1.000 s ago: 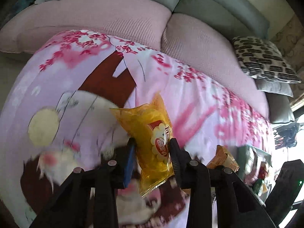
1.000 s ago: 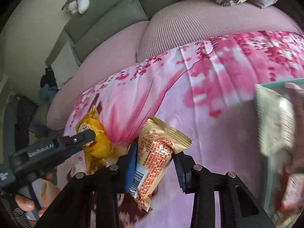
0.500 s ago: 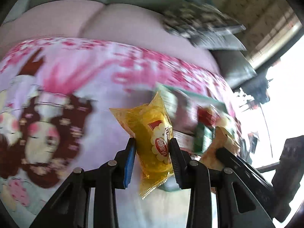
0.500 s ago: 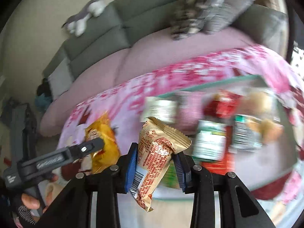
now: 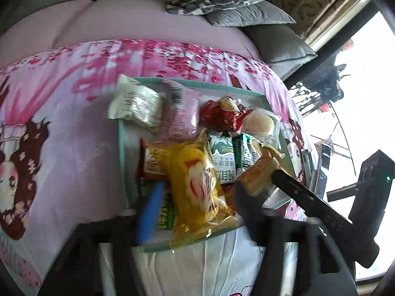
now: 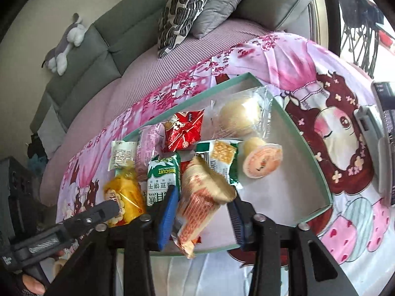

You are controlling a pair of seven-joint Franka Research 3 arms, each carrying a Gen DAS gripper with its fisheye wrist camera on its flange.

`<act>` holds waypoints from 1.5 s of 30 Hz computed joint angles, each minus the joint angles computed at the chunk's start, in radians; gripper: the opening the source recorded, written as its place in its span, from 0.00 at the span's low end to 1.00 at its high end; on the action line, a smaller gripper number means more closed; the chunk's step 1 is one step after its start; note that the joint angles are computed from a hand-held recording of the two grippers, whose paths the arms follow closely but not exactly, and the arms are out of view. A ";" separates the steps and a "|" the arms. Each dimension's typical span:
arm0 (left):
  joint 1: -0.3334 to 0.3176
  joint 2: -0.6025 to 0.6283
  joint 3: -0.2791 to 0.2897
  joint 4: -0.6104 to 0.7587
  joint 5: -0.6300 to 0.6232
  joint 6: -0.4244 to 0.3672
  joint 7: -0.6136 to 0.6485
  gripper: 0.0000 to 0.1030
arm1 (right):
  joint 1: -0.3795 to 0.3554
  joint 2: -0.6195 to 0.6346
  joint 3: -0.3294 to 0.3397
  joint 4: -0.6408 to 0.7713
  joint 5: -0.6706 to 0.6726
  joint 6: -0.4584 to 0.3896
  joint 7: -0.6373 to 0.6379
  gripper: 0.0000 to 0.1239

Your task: Organize snacks

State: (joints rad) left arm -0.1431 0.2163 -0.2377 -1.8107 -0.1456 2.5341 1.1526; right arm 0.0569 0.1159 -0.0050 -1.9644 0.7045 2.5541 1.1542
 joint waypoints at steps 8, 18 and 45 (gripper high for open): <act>-0.048 -0.168 0.061 -0.180 0.381 0.012 -0.369 0.87 | 0.026 -0.091 -0.001 -0.112 -0.057 0.073 -0.009 0.63; -0.047 -0.308 0.025 -0.320 0.727 -0.182 -0.654 0.87 | 0.090 -0.201 0.015 -0.276 -0.182 0.197 0.030 0.83; -0.047 -0.317 0.009 -0.346 0.730 -0.250 -0.724 0.87 | 0.120 -0.206 0.022 -0.305 -0.356 0.232 0.154 0.83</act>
State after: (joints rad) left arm -0.1900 -0.1012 -0.2283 -2.1570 0.5842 2.2839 0.4290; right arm 0.1770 -0.0901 0.0172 -2.2695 0.3490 2.7856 1.3077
